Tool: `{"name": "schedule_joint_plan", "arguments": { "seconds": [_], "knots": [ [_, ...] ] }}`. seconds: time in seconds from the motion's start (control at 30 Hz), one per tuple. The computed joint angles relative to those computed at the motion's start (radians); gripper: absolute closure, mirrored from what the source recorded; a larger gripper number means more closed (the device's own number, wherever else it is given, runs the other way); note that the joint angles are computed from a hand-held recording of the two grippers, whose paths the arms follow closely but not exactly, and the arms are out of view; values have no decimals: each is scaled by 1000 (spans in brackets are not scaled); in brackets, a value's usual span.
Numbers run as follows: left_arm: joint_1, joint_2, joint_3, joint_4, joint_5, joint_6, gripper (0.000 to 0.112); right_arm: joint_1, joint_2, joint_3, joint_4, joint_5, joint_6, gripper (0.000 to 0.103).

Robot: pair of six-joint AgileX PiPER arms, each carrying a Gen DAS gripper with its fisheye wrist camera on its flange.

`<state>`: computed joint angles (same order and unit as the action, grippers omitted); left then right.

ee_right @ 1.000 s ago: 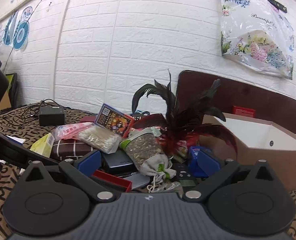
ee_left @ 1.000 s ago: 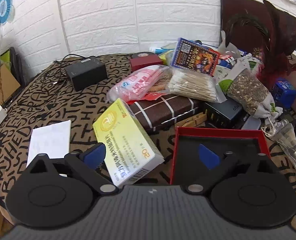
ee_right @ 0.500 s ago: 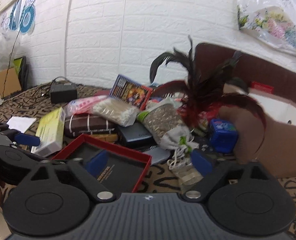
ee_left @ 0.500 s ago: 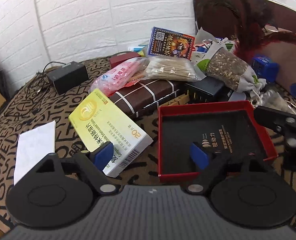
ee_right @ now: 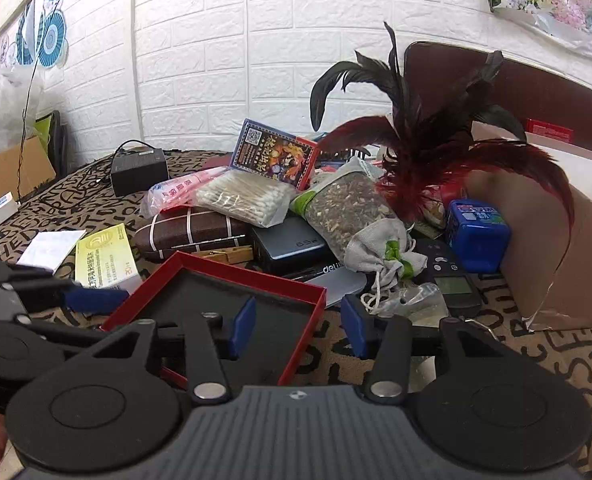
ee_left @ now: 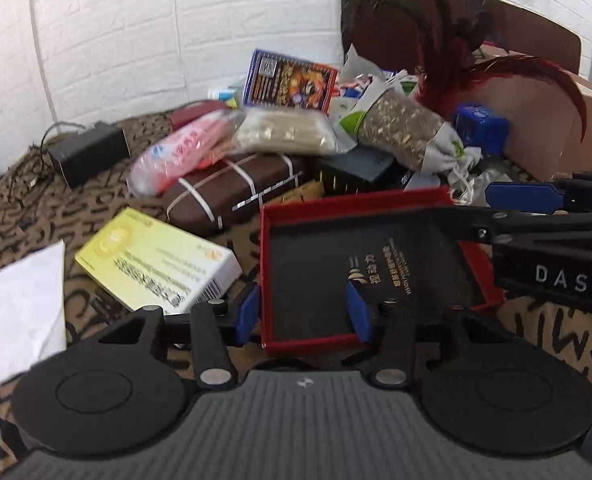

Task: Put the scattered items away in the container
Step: 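Grasp the red-rimmed black tray's rim with the left tool while the right tool grips it, then carry the tray with both tools into the white box and release it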

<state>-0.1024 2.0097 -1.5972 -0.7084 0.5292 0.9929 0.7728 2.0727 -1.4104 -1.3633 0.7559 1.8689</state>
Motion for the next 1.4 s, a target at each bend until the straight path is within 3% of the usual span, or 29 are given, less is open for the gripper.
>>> {"name": "schedule_joint_plan", "arguments": {
  "seconds": [0.07,0.37,0.47,0.57,0.73,0.8,0.87,1.03,1.13,1.4],
  "knots": [
    [1,6,-11,-4,4,-5,65,-12,7,-9,19,-22,-11,64],
    [12,1,-3,-1,-1,1,89,-48,37,-35,100,-60,-63,85],
    [17,2,-14,-3,8,-1,89,-59,21,-5,96,-81,-29,85],
    [23,22,-68,18,94,30,86,-68,17,5,95,-99,-19,87],
    [10,44,-103,63,88,-19,88,-72,15,14,77,-116,-15,89],
    [-10,34,-86,120,40,-86,103,-85,5,30,63,-138,15,90],
    [-28,27,-65,165,-10,-123,106,-89,5,31,56,-141,16,90],
    [6,-8,1,-36,-22,38,107,-100,-11,71,-18,-159,77,92],
    [20,-29,38,-174,-30,165,106,-90,-32,88,-68,-128,84,93],
    [15,-50,-15,-181,-13,126,106,-82,-81,106,-152,-89,112,93]
  ]
}}
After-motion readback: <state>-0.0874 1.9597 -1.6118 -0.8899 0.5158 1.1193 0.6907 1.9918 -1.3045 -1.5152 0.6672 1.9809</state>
